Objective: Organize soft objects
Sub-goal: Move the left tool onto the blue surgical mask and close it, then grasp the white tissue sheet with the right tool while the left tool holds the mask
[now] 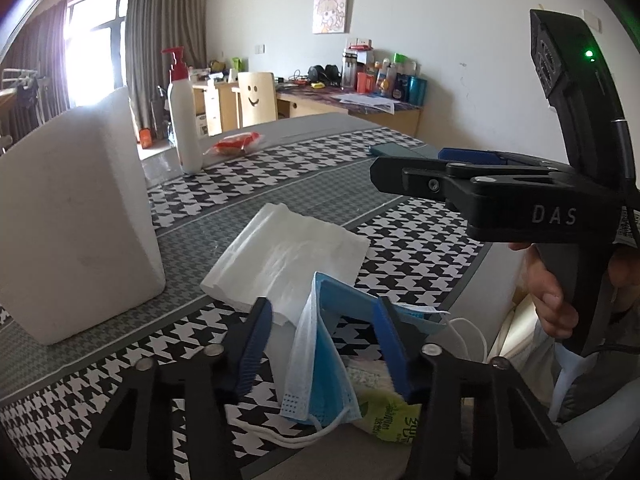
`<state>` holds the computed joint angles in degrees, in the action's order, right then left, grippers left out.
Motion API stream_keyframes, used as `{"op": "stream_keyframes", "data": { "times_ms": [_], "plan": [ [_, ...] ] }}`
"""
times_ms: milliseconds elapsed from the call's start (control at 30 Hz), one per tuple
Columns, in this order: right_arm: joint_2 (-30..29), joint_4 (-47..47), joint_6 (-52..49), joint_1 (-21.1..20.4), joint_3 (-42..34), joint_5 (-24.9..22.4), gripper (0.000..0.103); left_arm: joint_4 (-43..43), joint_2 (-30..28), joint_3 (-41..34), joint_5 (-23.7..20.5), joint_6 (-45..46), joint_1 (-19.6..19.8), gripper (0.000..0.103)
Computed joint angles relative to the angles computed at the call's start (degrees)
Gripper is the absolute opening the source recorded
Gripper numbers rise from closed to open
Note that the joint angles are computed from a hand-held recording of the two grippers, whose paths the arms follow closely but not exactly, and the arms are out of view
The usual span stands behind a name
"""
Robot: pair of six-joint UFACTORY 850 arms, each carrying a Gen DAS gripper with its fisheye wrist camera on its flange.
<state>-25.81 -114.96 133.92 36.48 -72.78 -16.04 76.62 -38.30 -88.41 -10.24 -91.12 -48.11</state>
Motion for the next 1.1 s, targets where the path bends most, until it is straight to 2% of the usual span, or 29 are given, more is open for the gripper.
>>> {"op": "stream_keyframes", "data": {
  "times_ms": [267,400,600,733,933,1100],
  "plan": [
    [-0.89,0.33,0.15,-0.52,-0.77,1.45,0.101,-15.33,-1.3,-1.79,-0.25,15.61,0.08,0.044],
    [-1.43,-0.04,0.56,-0.73,-1.32,2.17,0.101,-22.64,-2.08,-2.89,-1.29,22.94,0.06,0.031],
    [-2.48,2.06,-1.93,-0.9,-2.24,3.45,0.101,-23.82,-2.12,-2.81,-1.36,23.46,0.16,0.01],
    [-3.54,7.05,-6.77,-1.07,-3.49,4.45,0.101,-25.84,-2.11,-2.57,-0.61,24.45,0.47,0.004],
    [-3.62,8.55,-7.67,-1.16,-3.38,4.78,0.101,-13.74,-0.27,-0.3,0.78,12.14,0.51,0.004],
    [-4.06,10.58,-9.68,-1.12,-4.03,4.95,0.101,2.7,2.16,2.47,0.7,-5.33,0.72,0.004]
  ]
}}
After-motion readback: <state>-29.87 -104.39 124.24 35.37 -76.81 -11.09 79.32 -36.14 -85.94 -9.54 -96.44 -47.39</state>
